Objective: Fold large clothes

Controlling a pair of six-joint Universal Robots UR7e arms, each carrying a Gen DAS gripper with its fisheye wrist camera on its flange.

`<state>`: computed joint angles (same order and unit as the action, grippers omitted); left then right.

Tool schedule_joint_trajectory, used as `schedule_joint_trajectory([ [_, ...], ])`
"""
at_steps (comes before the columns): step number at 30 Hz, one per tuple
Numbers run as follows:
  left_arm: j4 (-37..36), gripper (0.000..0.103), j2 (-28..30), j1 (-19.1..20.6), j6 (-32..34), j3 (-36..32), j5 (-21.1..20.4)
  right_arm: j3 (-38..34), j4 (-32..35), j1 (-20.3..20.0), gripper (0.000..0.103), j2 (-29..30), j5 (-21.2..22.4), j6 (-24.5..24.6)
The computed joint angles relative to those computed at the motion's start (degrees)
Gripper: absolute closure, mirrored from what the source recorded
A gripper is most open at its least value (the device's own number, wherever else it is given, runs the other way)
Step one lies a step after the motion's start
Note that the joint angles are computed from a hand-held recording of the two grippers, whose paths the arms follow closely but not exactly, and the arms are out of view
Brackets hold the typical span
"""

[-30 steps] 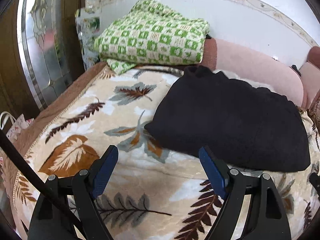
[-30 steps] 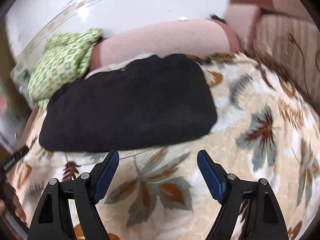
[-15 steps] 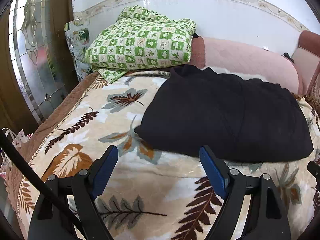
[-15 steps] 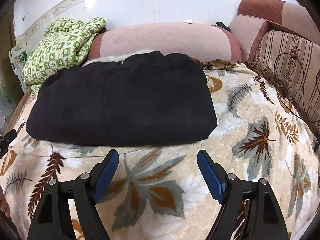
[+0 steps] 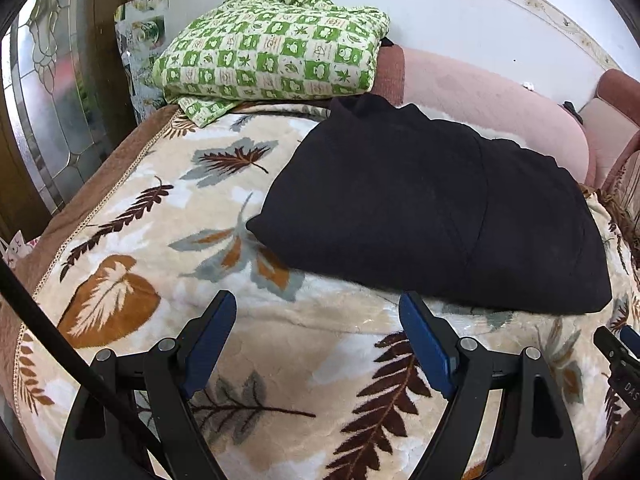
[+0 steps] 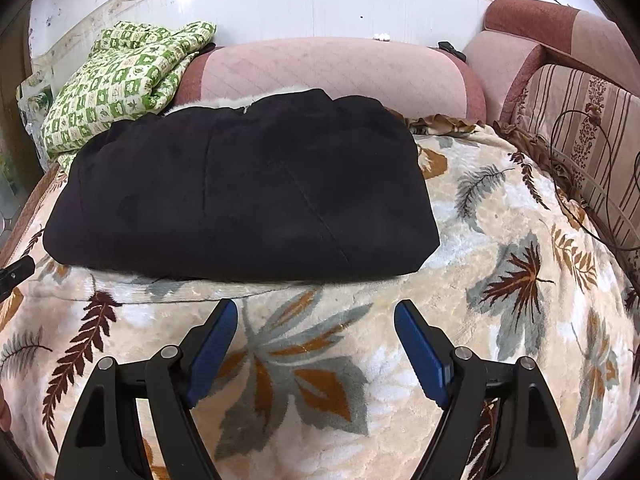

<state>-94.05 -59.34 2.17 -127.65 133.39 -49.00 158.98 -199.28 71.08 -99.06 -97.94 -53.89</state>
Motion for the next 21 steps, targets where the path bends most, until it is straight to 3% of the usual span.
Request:
schedule_joint_trajectory([
  [21,-2.27,0.02,-0.35,1.12,1.69,0.96,-0.54,-1.16,2.25,-0.67,0.019,0.15,-0.35,1.95],
])
